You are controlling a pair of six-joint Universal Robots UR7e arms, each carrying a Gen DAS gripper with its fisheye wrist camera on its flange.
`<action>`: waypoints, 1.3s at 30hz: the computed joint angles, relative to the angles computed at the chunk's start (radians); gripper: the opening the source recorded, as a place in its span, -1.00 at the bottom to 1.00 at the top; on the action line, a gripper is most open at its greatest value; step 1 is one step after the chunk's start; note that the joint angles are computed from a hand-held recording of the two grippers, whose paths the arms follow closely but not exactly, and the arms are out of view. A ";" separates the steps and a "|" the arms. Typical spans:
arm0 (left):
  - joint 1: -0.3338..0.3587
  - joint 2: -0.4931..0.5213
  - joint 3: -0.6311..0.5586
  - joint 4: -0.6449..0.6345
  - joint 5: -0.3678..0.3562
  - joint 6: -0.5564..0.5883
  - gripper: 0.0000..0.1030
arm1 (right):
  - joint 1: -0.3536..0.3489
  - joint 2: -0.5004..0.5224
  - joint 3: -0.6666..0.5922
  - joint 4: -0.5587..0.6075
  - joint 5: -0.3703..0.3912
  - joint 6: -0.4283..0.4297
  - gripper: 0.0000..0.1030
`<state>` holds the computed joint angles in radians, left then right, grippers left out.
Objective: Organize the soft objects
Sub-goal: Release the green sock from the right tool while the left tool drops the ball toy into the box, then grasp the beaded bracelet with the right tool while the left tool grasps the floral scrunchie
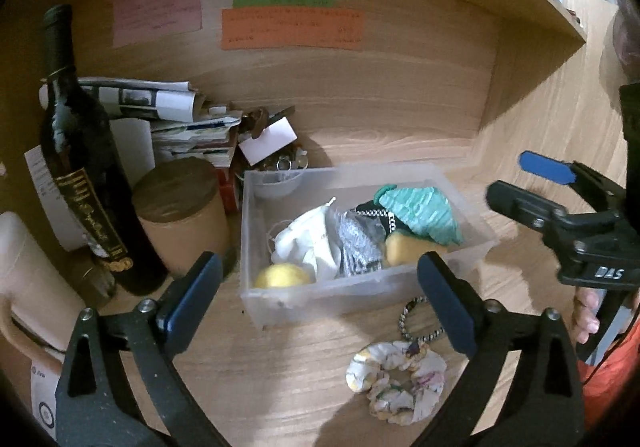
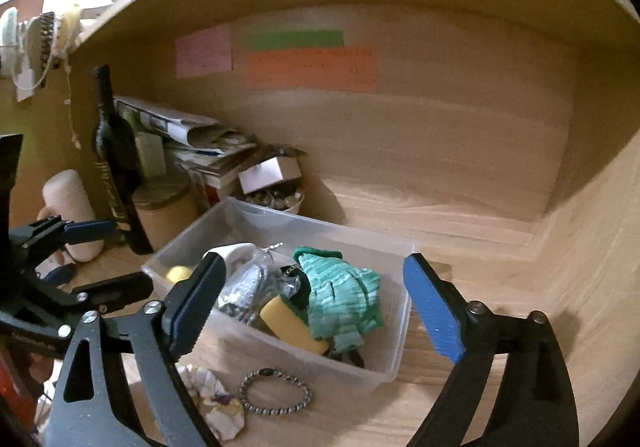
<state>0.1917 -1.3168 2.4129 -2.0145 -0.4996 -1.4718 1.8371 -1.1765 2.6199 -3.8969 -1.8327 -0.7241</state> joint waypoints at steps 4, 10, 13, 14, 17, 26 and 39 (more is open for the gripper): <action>-0.017 -0.010 0.019 0.020 -0.043 -0.036 0.98 | -0.003 -0.004 0.040 -0.046 -0.001 -0.006 0.92; 0.022 0.020 0.062 -0.106 -0.135 0.021 0.98 | -0.044 0.009 0.087 -0.055 -0.024 -0.015 0.92; 0.044 0.052 0.084 -0.195 -0.177 0.053 0.98 | -0.079 0.023 0.106 -0.051 -0.023 -0.014 0.91; 0.050 0.063 0.090 -0.226 -0.189 0.065 0.97 | -0.089 0.026 0.114 -0.055 -0.021 -0.014 0.91; 0.061 0.102 0.102 -0.310 -0.215 0.102 0.90 | -0.118 0.050 0.120 -0.046 -0.027 -0.010 0.88; 0.111 0.190 0.090 -0.427 -0.262 0.201 0.38 | -0.145 0.092 0.074 0.147 -0.080 -0.024 0.46; 0.106 0.259 0.069 -0.493 -0.276 0.288 -0.58 | -0.155 0.108 0.048 0.232 -0.096 -0.049 -0.30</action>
